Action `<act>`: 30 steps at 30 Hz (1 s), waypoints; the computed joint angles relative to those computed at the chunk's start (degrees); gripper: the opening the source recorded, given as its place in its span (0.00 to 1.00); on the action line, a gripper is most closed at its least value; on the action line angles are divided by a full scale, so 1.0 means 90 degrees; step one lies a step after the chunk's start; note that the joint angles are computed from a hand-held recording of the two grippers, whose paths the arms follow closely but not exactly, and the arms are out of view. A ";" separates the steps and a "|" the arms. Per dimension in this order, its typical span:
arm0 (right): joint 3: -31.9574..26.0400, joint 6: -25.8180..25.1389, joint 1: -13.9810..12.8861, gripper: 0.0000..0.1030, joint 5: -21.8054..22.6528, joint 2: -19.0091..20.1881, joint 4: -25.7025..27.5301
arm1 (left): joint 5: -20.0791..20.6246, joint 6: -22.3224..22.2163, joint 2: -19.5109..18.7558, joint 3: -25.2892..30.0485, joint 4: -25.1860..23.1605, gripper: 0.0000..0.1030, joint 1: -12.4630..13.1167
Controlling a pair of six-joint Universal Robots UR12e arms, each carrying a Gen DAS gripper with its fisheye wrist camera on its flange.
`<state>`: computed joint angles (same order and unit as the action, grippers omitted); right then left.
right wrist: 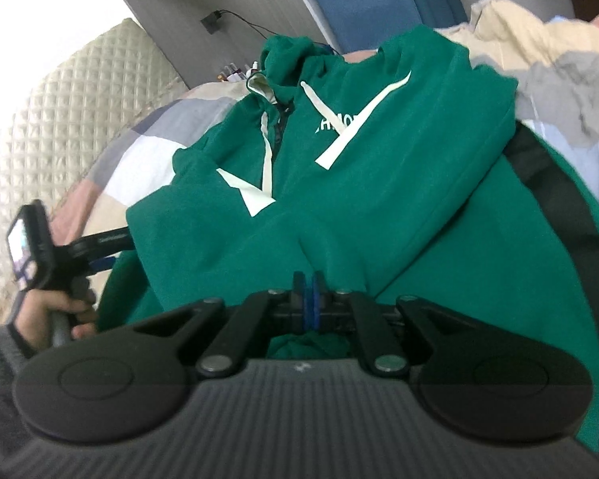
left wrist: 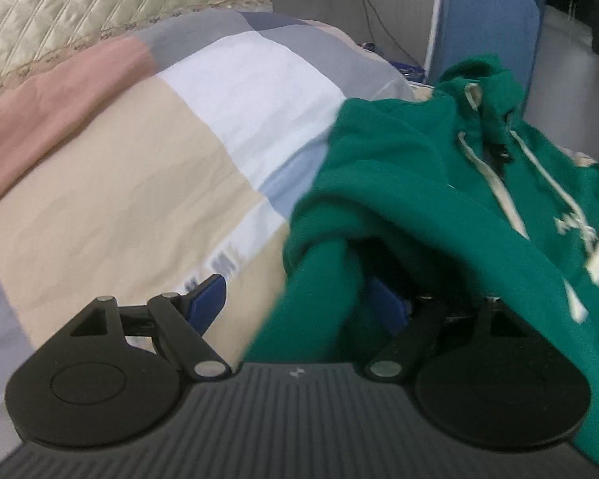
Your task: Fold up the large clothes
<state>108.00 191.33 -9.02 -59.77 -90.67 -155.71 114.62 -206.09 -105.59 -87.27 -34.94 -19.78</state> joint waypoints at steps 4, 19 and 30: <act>0.0046 -0.0035 0.0000 0.08 0.0072 -0.0055 -0.0202 | -0.0025 -0.0107 0.0325 -0.0375 0.0274 0.80 -0.0196; 0.0074 -0.0536 0.0191 0.39 -0.0210 -0.0138 -0.0146 | -0.1114 0.0507 0.0513 -0.0823 0.2030 0.80 -0.0751; -0.0056 -0.1040 0.0486 0.34 -0.0722 0.0053 0.0111 | -0.2317 0.0824 0.0132 -0.0760 0.1775 0.41 -0.0401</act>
